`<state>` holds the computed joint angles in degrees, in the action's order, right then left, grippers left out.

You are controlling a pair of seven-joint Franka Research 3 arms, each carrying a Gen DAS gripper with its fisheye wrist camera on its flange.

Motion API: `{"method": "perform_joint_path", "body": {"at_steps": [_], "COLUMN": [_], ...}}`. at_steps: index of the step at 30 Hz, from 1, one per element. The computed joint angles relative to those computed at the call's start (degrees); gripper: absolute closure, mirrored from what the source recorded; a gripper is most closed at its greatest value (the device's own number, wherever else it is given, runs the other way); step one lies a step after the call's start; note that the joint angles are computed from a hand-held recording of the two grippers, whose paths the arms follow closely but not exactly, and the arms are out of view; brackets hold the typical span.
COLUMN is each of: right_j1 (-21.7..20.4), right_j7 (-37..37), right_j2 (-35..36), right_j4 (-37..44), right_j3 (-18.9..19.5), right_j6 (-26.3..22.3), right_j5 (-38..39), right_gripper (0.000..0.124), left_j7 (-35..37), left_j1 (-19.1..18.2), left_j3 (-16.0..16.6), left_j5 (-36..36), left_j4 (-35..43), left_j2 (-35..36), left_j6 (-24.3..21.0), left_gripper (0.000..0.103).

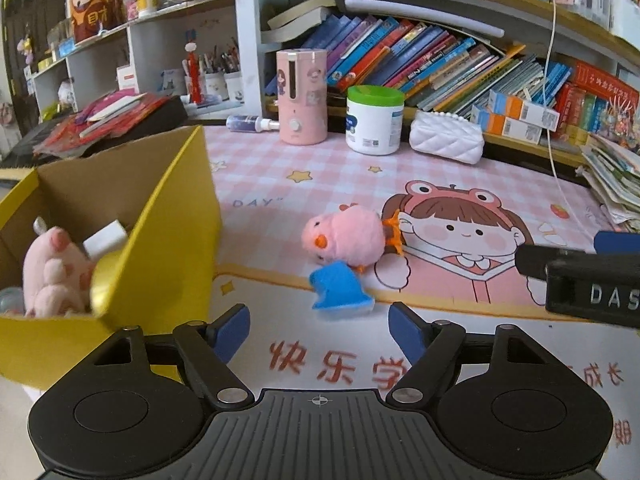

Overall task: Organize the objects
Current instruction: 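Grasp the blue plastic piece with the left tool while the right tool grasps the pink plush chick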

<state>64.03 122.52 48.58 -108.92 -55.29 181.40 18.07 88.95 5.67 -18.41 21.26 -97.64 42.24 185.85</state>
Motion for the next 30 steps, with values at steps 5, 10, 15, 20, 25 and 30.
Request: {"method": "perform_joint_path", "body": {"at_steps": [5,10,15,20,25,30], "right_j1": [-4.08,-7.83,-10.7,-14.33,-21.74,-31.65], "right_j7": [-1.05,-3.04,-4.61,-6.61,-12.13,-19.32], "right_j2": [-0.14,-0.62,-0.78,-0.95,-1.16,1.65], "right_j4": [2.15,4.03,5.64,7.96,12.54,22.07], "right_j3": [2.8,6.08,8.73,12.24,20.27,30.58], "right_j6": [1.41,1.78,2.13,2.82,4.84,3.38], "right_j5": [0.52,0.78,0.98,0.32,-0.3,-2.74], "right_gripper": [0.04,0.04,0.04,0.04,0.04,0.04], "left_j7": [-0.59,-1.64,-2.35,-0.31,3.55,6.84], "left_j1": [-4.31,-8.25,-10.76,-10.95,-7.7,-2.44], "left_j3": [3.1,6.38,8.08,7.34,4.6,0.49], "left_j5": [-0.54,-1.62,-2.73,-3.7,-3.3,-4.01], "left_j4": [4.43,9.81,16.51,20.99,15.03,7.36], "left_j2": [2.52,5.5,9.5,12.41,9.18,4.22], "left_j6": [-1.69,-4.4,-8.27,-12.44,-7.98,-8.32], "left_gripper": [0.031,0.031,0.039,0.064,0.067,0.068]}}
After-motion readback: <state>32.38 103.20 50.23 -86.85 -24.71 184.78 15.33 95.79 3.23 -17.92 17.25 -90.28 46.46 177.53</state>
